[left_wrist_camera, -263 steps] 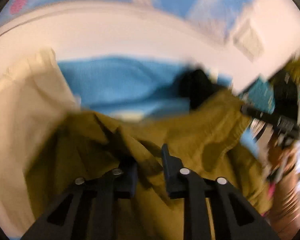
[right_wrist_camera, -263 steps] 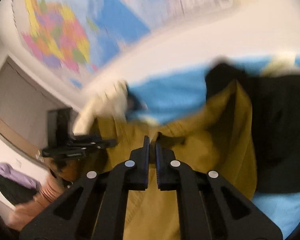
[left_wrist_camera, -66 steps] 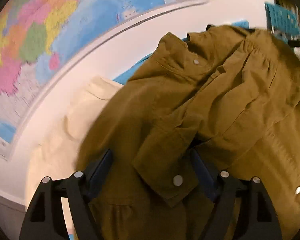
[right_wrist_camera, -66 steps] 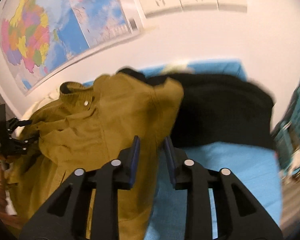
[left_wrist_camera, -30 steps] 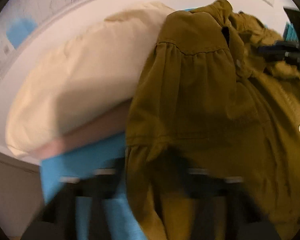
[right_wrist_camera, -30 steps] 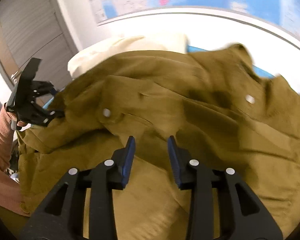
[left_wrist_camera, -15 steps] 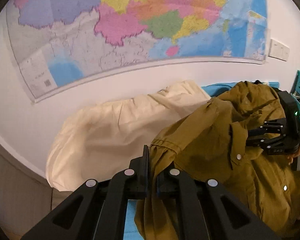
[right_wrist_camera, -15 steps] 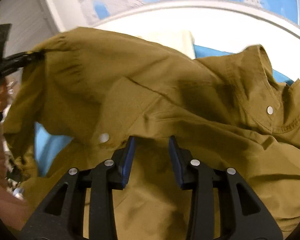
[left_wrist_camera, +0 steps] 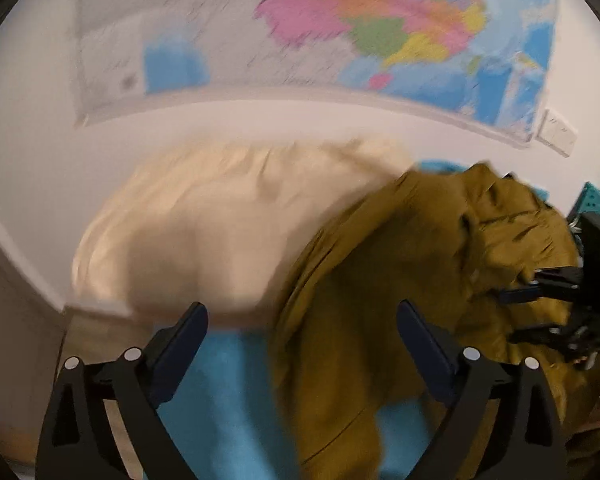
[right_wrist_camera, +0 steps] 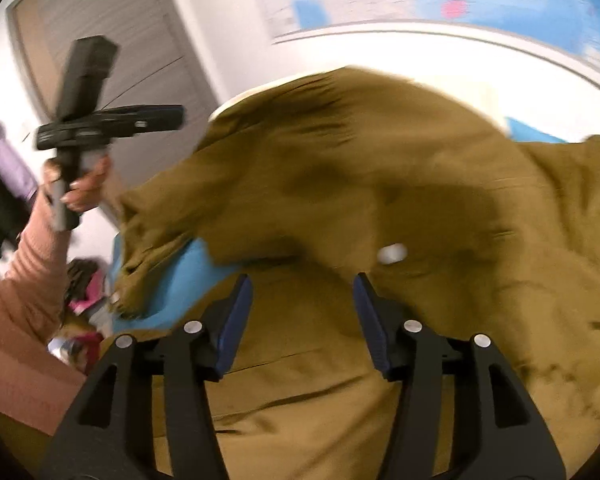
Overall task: Fold large clothes
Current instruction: 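Grasp the shirt body with the right tool and spread it across the bed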
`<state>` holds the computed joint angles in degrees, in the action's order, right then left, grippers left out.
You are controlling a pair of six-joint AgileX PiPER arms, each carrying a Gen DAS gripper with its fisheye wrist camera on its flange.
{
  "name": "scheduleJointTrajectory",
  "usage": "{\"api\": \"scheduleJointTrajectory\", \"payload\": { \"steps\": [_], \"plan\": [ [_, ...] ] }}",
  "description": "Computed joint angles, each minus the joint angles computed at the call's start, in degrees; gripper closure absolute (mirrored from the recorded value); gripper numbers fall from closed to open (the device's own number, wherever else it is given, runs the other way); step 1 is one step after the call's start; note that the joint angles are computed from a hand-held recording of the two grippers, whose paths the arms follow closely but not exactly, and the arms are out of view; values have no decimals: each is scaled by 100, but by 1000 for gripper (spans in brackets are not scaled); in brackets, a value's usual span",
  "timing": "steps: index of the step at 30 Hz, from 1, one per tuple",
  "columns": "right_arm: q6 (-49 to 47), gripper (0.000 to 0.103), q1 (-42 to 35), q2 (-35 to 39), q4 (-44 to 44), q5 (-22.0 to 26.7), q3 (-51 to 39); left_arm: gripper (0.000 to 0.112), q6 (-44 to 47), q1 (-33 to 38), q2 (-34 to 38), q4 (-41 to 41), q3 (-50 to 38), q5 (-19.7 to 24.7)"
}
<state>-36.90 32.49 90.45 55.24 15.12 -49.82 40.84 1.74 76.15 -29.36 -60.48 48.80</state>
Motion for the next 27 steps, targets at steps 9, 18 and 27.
{"api": "scheduleJointTrajectory", "payload": {
  "steps": [9,18,27],
  "plan": [
    [-235,49,-133,-311,410,-10,545,76,971,825,246,-592,924,580],
    [2001,48,-1328,-2900,-1702,185,1904,101,-105,-1007,-673,-813,-756,1469],
    [1771,47,-2777,-5147,-1178,1193,2963,85,-1340,-4464,795,-220,-2772,1170]
  ]
}}
